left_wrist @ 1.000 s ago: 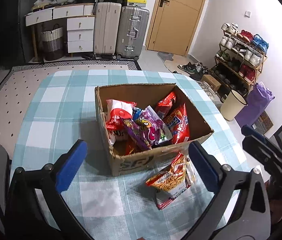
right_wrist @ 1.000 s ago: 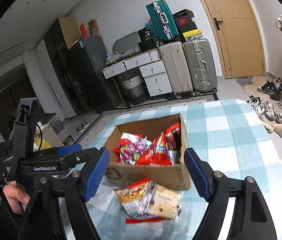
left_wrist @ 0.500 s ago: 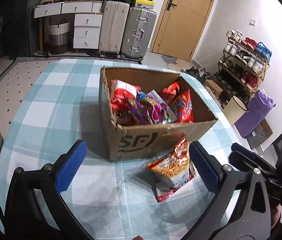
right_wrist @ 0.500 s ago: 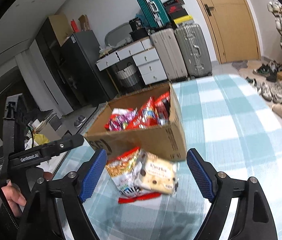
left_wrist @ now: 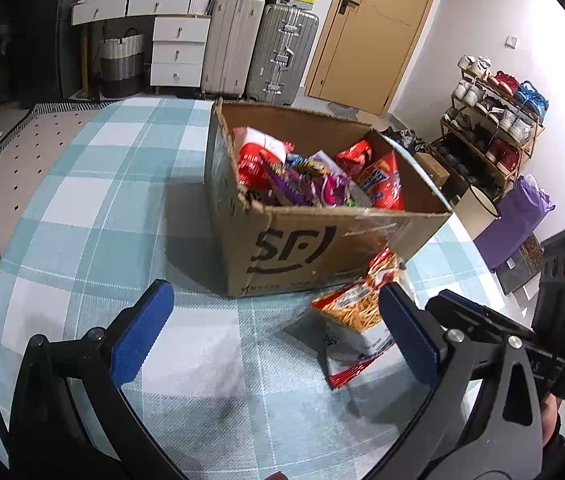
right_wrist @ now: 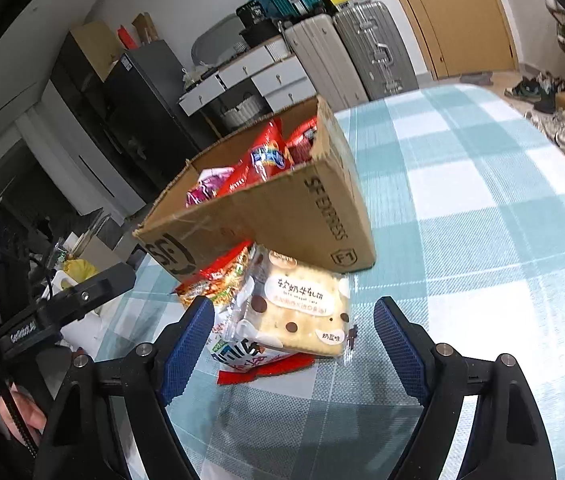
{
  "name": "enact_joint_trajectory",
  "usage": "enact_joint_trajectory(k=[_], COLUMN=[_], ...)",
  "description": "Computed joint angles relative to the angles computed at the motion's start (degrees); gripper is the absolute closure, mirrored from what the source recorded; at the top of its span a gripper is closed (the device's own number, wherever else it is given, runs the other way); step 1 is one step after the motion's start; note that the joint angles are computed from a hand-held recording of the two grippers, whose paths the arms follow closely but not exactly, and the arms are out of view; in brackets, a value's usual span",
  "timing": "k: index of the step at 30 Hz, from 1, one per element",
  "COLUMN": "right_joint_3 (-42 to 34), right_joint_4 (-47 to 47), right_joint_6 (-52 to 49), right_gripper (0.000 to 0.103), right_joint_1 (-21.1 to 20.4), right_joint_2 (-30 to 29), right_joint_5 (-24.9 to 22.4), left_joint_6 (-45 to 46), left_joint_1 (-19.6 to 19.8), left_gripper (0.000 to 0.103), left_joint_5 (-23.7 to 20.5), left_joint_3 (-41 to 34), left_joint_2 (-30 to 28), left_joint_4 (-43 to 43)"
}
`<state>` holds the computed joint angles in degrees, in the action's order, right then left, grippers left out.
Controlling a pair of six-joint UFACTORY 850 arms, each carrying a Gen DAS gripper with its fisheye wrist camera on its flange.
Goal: Organize snacks
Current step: 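Lower the right gripper onto the white milk bread pack and close it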
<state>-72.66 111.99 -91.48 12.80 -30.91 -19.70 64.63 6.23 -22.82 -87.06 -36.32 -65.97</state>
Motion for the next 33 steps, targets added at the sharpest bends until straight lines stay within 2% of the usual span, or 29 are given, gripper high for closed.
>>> enact_joint_trajectory(k=[7,13,21,27,33], right_joint_3=[-3.97,-6.22,-8.19,-9.28,-9.47], right_joint_4=[-8.8,-12.46,-18.61,-25.97,-28.09], right_joint_6=[10.68,15.8,21.22,26.05,27.07], right_gripper=[0.019,0.019,0.019,0.025,0.038], right_joint_1=[-0.41,-1.12,-0.07,1.13,1.47], right_joint_2=[-3.76,-5.88,-7.22,-7.61,-7.78], right_joint_5=[-1.27,-3.43,0.31,3.99,4.78], left_joint_6=[-1.6,-1.3,-2.14,-2.71,-2.75], left_joint_1=[0.74,1.06,1.26,1.36,1.71], left_gripper=[0.001,0.001,0.001,0.001,0.001], left_joint_5=[-1.71,-2.18,-2.98,-3.54,-3.71], left_joint_3=[-0.96,-1.93,-2.16,-2.43,-2.41], left_joint_2=[-1.41,-2.5,-2.91,-3.33,-3.57], left_joint_4=[1.34,1.33,2.01,2.29,2.22])
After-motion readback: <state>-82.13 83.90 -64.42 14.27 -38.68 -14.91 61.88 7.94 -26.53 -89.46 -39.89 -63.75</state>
